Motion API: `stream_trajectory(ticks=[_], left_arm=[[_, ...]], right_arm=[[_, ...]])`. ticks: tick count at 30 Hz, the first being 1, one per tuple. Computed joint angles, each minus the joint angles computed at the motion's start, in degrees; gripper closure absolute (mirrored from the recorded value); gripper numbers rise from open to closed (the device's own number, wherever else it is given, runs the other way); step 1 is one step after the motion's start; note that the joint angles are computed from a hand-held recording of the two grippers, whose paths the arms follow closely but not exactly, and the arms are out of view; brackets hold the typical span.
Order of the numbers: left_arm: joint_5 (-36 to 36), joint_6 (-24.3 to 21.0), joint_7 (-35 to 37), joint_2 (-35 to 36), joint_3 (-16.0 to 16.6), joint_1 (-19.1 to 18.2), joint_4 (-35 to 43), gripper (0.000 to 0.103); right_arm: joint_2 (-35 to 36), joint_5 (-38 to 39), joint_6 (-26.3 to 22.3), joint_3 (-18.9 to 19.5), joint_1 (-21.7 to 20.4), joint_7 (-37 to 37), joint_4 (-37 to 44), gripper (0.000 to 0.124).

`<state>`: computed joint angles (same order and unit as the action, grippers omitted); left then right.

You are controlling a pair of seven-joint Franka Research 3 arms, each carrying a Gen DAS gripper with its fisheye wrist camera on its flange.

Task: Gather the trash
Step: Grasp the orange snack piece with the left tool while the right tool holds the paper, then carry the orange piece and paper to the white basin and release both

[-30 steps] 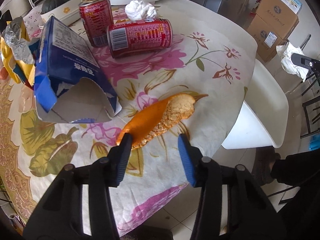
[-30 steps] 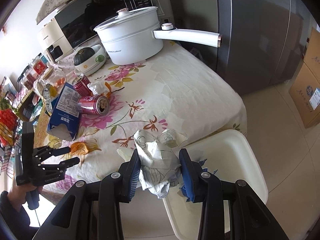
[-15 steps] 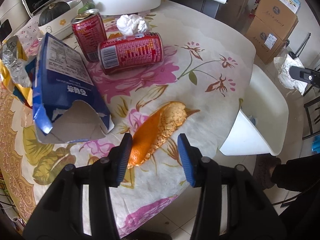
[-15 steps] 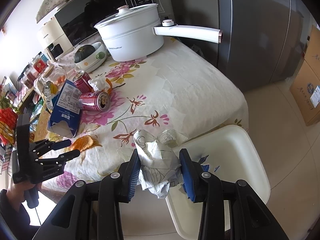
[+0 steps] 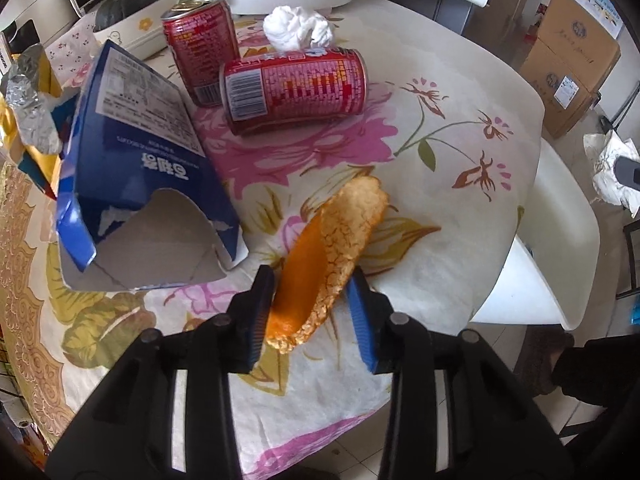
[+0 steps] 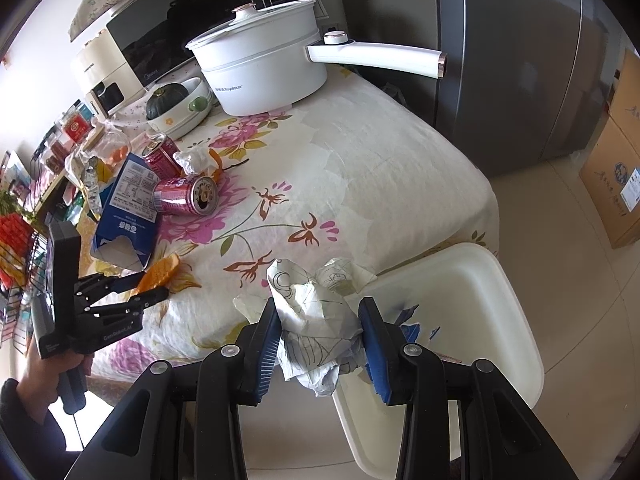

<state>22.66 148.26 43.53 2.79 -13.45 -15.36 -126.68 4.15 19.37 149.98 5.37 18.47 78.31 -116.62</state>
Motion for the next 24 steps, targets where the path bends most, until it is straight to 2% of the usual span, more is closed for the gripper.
stream_trajectory(ticks=[2,6,17,24], left_arm=[[0.55,-0.10,-0.17,0.11,-0.08,-0.18,0.22,0.081],[2.06,-0.86,-0.67,-0.05,-0.21,-0.54,0.65,0.087],[-2.28,2.66,1.50,-3.11,-1.01,-1.18,-0.96,0.088],[-5.81,4.61,4.27,-0.27,-2.02,-2.60,2.14,0.088]], right_arm=[[-0.08,-0.14,0.11,0.09,0.14,0.02,-0.13,0.084],[-0.07,-0.16,0.13,0.15,0.26,-0.16,-0.12,0.084],[-0.96,0.67,0.26,-0.26,-0.26,-0.39,-0.56,0.084],[-1.81,-1.01,0.21,-1.25,-1.57,0.52,-1.96,0.084]])
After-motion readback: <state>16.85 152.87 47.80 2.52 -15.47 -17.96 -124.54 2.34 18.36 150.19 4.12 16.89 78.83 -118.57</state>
